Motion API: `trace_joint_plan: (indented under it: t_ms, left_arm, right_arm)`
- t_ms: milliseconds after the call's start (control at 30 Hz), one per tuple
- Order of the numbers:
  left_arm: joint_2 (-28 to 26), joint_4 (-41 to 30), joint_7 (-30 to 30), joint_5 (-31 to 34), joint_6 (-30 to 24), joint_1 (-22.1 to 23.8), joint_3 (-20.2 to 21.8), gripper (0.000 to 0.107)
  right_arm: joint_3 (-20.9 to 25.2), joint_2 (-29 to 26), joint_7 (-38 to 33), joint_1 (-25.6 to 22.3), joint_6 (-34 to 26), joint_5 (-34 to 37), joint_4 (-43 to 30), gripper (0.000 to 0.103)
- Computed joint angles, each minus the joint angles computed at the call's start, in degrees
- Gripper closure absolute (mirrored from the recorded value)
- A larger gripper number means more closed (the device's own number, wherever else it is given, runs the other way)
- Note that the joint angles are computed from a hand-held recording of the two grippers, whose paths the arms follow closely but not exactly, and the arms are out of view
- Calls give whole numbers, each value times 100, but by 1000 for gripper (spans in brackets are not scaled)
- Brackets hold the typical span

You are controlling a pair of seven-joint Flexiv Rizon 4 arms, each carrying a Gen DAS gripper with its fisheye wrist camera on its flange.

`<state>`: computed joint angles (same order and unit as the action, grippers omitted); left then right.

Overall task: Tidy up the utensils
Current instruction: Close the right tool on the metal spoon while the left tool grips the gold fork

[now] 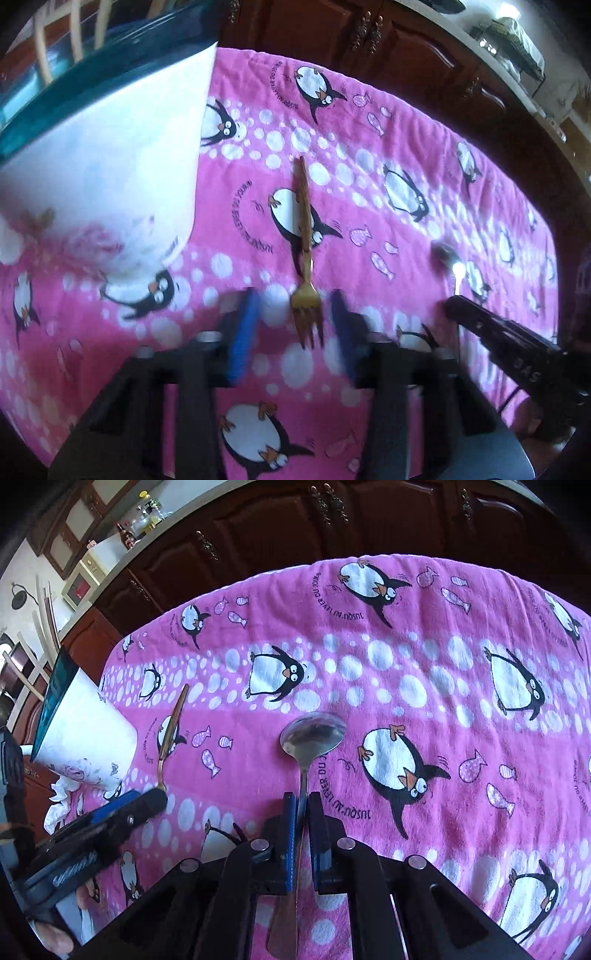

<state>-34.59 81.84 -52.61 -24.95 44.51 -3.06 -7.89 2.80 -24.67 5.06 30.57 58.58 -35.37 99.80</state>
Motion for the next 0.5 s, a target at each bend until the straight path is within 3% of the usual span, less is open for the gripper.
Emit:
trace_joint_plan:
  t_ms: [67, 233, 500]
  left_arm:
    - [-20, 1, 118, -31, 8, 37, -45, 94]
    - [95, 22, 364, -120, -420, 187, -54, 105]
    - [685, 617, 1144, -209, -1151, 477, 162, 105]
  right_arm:
    - [-16, -29, 44, -10, 79, -1, -10, 98]
    - [-18, -31, 38, 33, 33, -65, -20, 98]
    - [180, 9, -180, 143, -25, 194, -44, 99]
